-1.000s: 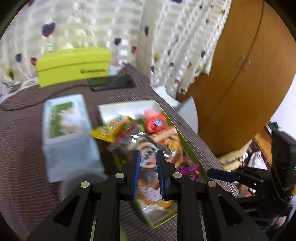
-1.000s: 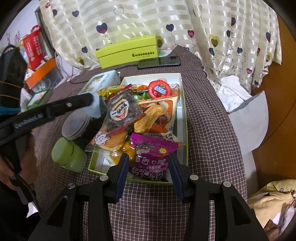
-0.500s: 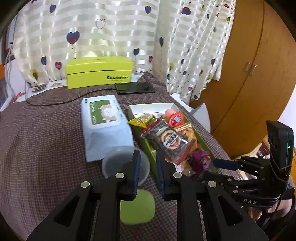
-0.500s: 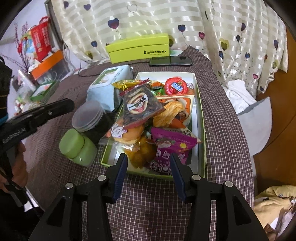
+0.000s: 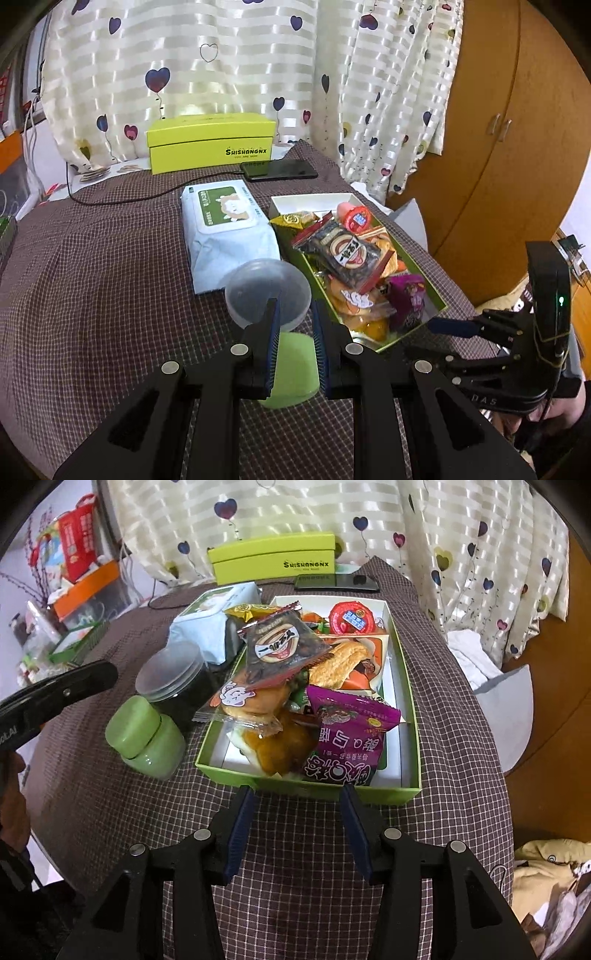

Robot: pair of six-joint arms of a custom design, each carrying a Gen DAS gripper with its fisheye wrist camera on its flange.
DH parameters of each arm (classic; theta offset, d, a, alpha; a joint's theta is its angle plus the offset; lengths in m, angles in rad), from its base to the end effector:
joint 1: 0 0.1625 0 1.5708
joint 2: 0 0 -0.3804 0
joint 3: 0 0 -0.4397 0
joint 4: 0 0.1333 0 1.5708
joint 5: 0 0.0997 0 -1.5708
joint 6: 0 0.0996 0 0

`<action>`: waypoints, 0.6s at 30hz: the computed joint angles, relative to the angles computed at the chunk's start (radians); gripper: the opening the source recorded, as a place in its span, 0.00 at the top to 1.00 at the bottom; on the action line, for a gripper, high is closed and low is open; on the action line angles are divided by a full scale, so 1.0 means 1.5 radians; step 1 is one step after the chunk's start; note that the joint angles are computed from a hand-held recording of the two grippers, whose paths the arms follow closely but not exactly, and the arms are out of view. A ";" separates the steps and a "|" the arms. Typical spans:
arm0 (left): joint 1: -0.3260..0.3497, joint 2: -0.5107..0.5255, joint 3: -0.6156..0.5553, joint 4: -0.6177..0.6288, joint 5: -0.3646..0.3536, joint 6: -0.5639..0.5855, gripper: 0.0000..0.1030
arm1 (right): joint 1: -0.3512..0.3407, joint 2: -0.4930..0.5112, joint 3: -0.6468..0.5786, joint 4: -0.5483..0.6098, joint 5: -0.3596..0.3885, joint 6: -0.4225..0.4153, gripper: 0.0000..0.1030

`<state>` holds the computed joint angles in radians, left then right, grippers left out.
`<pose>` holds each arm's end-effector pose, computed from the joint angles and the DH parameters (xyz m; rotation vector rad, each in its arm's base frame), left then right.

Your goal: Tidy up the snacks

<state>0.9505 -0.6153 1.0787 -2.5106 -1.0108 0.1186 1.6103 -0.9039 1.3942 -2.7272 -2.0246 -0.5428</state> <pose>-0.3317 -0.7846 0.1563 0.7711 2.4951 -0.7987 0.1195 -0.7528 0.2456 0.5185 -2.4153 0.6835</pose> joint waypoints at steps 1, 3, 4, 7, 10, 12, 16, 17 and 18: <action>-0.001 -0.002 0.004 -0.002 0.003 0.000 0.82 | 0.000 0.000 0.001 0.000 0.000 0.001 0.54; -0.005 -0.008 0.019 -0.012 0.018 0.000 0.82 | 0.001 -0.001 0.005 -0.001 0.001 0.000 0.54; -0.006 -0.008 0.021 -0.014 0.022 0.001 0.82 | 0.001 0.001 0.004 -0.002 -0.001 -0.001 0.54; -0.011 -0.013 0.036 -0.022 0.046 0.001 0.82 | 0.001 0.005 0.002 -0.003 -0.002 0.000 0.54; -0.014 -0.016 0.045 -0.024 0.067 -0.002 0.82 | 0.000 0.010 -0.001 -0.007 -0.001 0.003 0.53; -0.015 -0.017 0.049 -0.025 0.079 -0.006 0.82 | -0.001 0.015 -0.006 -0.005 0.000 0.009 0.52; -0.018 -0.015 0.052 -0.030 0.108 -0.012 0.82 | -0.001 0.023 -0.013 -0.014 -0.004 0.005 0.51; -0.019 -0.015 0.053 -0.030 0.111 -0.014 0.82 | -0.001 0.025 -0.017 -0.014 -0.005 0.004 0.51; -0.019 -0.016 0.054 -0.029 0.112 -0.017 0.82 | -0.001 0.027 -0.019 -0.014 -0.005 0.004 0.51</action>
